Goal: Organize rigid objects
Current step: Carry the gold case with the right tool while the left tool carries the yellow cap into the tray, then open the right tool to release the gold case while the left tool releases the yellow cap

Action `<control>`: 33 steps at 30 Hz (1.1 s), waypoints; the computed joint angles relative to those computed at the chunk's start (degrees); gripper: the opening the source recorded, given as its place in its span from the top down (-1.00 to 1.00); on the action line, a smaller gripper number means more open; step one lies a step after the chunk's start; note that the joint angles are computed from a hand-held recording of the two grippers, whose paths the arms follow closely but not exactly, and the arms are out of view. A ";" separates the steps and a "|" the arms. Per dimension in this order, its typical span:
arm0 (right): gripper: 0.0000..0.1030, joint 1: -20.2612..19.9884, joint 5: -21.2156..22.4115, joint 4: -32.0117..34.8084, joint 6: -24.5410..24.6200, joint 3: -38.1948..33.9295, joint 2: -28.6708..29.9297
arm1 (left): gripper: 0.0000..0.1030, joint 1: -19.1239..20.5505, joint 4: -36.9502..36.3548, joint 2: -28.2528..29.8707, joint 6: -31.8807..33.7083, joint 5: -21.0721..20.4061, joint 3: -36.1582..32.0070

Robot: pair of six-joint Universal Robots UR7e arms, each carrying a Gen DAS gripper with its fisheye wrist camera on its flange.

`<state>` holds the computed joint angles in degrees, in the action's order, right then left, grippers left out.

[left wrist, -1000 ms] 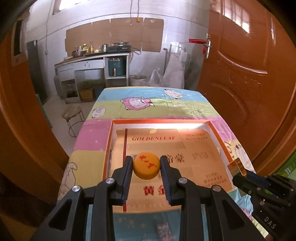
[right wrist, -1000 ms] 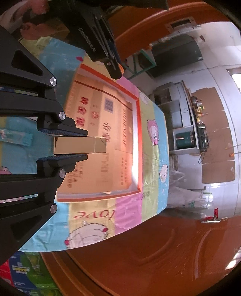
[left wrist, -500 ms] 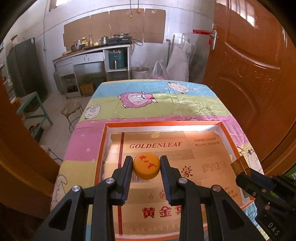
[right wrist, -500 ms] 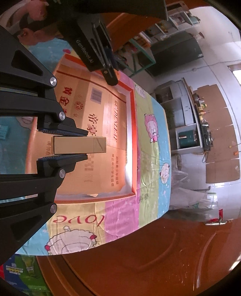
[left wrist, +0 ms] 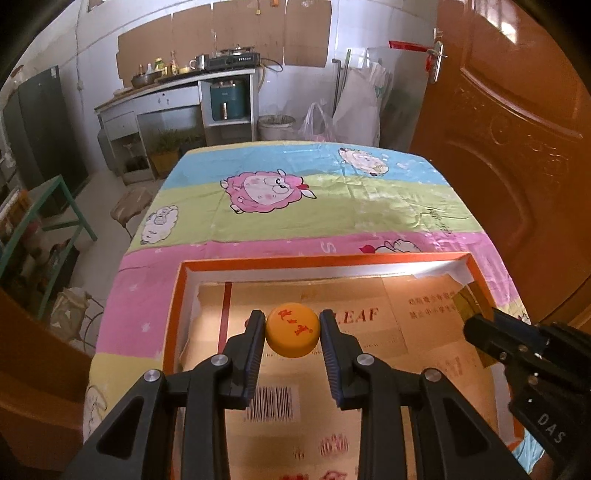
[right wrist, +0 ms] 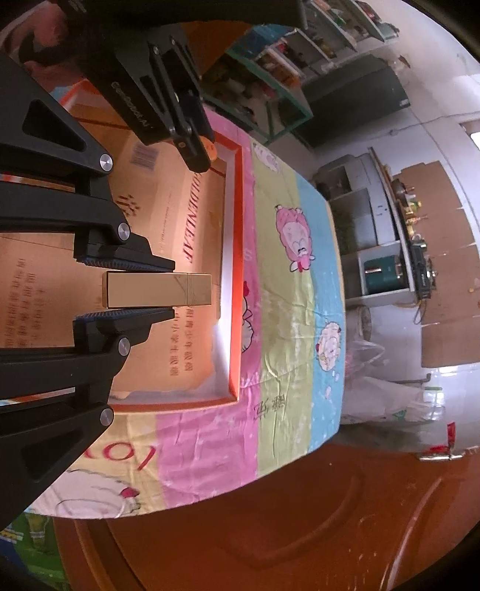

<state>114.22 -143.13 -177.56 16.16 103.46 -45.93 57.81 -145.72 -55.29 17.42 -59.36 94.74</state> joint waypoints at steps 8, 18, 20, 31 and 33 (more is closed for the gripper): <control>0.65 -3.22 0.92 5.13 1.51 -3.57 1.79 | 0.40 1.07 1.16 4.68 1.08 1.09 -4.19; 0.65 -4.99 2.40 7.16 3.10 -3.52 1.93 | 0.40 2.16 4.94 6.58 0.09 0.38 -6.09; 0.64 -5.10 2.31 7.23 3.15 -3.52 2.03 | 0.40 1.96 5.18 6.73 0.34 1.12 -6.02; 0.35 -5.05 1.81 8.01 3.72 -3.90 2.32 | 0.22 2.11 6.25 6.55 2.03 0.31 -6.01; 0.20 -4.93 1.52 8.12 3.86 -3.84 2.28 | 0.05 2.15 6.92 6.55 2.51 -0.50 -6.18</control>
